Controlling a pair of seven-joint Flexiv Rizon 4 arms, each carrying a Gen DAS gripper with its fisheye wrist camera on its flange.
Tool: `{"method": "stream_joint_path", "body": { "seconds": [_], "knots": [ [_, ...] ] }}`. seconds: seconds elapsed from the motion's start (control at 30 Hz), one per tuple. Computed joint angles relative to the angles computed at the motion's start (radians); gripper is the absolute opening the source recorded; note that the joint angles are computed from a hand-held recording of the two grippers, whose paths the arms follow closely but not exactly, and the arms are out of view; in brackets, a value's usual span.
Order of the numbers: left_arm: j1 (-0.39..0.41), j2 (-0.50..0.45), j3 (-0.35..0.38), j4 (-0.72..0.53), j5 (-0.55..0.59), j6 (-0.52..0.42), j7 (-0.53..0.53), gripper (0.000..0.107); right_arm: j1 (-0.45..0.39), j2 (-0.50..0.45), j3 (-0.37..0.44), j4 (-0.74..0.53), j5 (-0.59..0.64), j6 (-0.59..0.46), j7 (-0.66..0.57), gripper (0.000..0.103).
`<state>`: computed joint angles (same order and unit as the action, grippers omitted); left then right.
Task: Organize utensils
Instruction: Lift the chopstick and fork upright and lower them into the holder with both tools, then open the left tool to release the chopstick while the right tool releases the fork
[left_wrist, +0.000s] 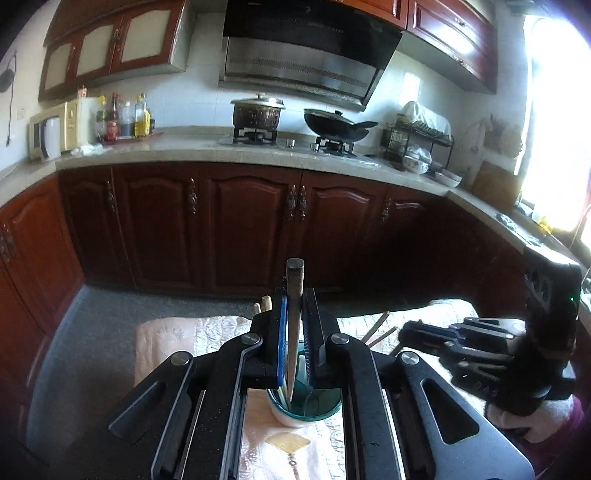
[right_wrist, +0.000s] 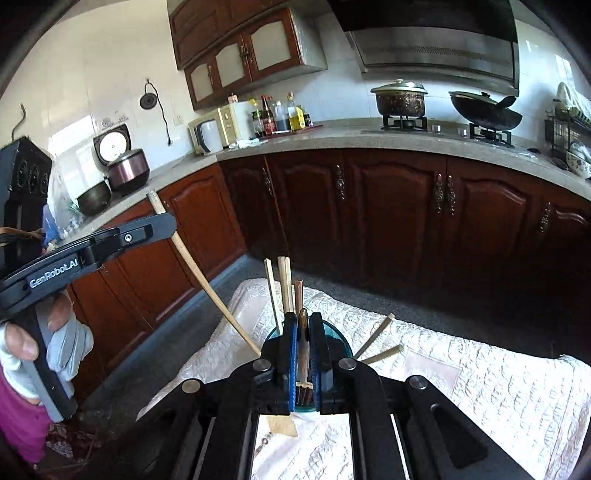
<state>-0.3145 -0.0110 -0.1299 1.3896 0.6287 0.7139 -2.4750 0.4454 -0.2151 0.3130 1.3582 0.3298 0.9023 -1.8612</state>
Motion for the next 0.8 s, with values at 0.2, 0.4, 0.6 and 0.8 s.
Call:
{"method": "stream_joint_path", "body": {
  "seconds": [0.2,0.4,0.6,0.8],
  "knots": [
    [0.000,-0.035,0.010,-0.001,-0.005,0.001,-0.011,0.007,0.015,-0.047,-0.003,-0.020,-0.025,-0.012,0.028,0.006],
    [-0.010,-0.067,0.028,0.001,-0.027,0.003,-0.008,0.007,0.018,-0.080,-0.002,-0.039,-0.049,-0.031,0.047,0.006],
    [-0.022,-0.097,0.047,-0.006,-0.049,0.005,0.001,0.007,0.013,-0.098,0.001,-0.043,-0.056,-0.045,0.052,0.006],
    [-0.030,-0.112,0.062,-0.001,-0.062,0.010,-0.004,0.007,0.012,-0.112,0.002,-0.038,-0.060,-0.051,0.065,0.006]
  ]
}}
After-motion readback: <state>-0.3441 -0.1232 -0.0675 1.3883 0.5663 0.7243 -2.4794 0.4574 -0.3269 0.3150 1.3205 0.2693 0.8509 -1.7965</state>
